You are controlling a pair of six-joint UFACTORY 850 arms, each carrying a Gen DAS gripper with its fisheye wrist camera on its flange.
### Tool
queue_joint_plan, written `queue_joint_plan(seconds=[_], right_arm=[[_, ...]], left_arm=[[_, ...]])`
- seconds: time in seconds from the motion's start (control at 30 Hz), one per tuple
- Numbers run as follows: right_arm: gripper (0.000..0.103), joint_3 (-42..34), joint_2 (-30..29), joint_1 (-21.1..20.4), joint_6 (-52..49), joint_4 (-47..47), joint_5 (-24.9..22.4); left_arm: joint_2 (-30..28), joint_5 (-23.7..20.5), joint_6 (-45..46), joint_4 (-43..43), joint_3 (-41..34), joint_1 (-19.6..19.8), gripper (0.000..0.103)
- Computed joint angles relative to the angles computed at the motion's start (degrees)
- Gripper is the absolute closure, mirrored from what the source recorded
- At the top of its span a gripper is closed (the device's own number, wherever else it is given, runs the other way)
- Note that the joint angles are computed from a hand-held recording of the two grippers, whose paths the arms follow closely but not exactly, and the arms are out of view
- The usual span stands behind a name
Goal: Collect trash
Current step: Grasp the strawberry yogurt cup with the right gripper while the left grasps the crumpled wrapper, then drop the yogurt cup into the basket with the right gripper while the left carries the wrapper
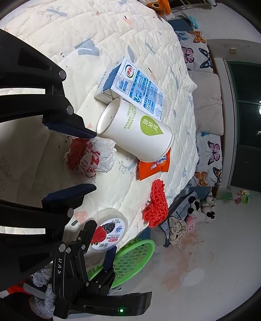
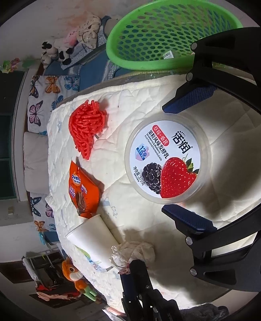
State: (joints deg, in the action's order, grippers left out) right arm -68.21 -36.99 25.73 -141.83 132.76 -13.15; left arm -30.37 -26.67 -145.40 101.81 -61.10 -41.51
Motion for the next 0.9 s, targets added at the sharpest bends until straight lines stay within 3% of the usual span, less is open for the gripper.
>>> queue_joint_plan(seconds=[0.23, 0.57, 0.9], right_arm=[[0.016, 1.3, 1.3, -1.1, 5.1, -3.5, -2.3], [0.016, 5.7, 5.5, -3.5, -0.5, 3.6, -5.9], [0.016, 7.0, 7.3, -9.5, -1.8, 9.0, -6.2]], left_arm=[[0.5, 0.1, -1.0, 1.7, 0.2, -0.2, 0.065], [1.7, 1.7, -7.7, 8.9, 0.8, -0.3, 0.068], [0.4, 4.3, -9.1, 14.5, -3.5, -0.3, 0.068]])
